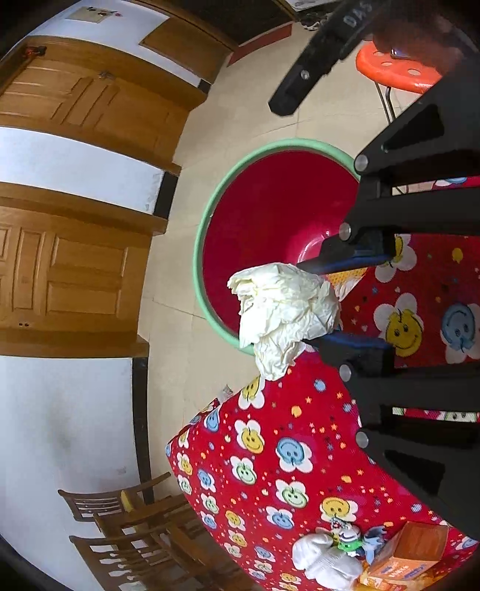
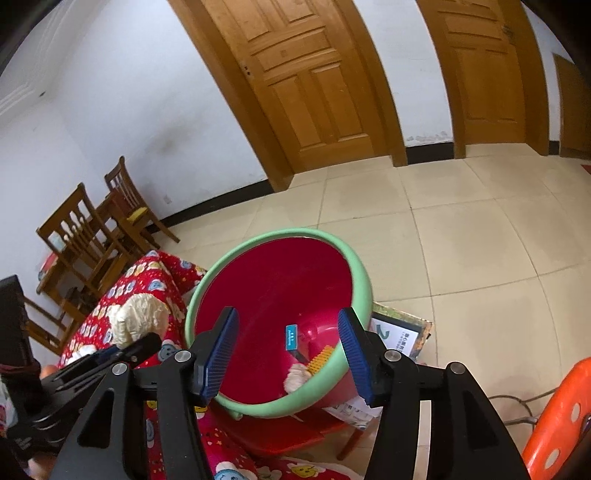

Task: Collect trash
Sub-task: 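Open both grippers to drop the tissues into the bucket, then withdraw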

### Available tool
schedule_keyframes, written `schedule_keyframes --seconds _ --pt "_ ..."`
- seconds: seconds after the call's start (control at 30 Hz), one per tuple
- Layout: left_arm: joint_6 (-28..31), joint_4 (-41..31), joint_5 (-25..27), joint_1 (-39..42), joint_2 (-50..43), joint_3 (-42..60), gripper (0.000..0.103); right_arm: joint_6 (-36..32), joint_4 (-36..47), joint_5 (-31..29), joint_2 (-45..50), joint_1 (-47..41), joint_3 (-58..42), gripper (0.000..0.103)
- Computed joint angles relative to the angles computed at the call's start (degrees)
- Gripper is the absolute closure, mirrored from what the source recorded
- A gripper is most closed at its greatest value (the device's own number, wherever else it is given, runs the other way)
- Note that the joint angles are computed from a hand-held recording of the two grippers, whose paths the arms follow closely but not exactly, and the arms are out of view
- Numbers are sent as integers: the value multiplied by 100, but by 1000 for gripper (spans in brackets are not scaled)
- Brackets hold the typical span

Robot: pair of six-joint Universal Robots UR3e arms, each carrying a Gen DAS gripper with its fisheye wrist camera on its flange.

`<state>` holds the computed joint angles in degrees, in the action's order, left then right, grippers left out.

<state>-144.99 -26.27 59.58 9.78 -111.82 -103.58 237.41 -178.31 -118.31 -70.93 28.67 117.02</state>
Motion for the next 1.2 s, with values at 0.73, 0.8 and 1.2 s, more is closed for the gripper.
schedule_keyframes --seconds 0.73,0.8,1.2 --pt "-236 -8 244 153 290 -225 32 140 201 -9 -103 50 -21 45" --pt "-245 80 247 233 389 -345 27 150 210 5 -98 75 -41 45" --pt "-16 -243 -89 958 1148 -869 26 56 521 -206 -36 523 -457 32"
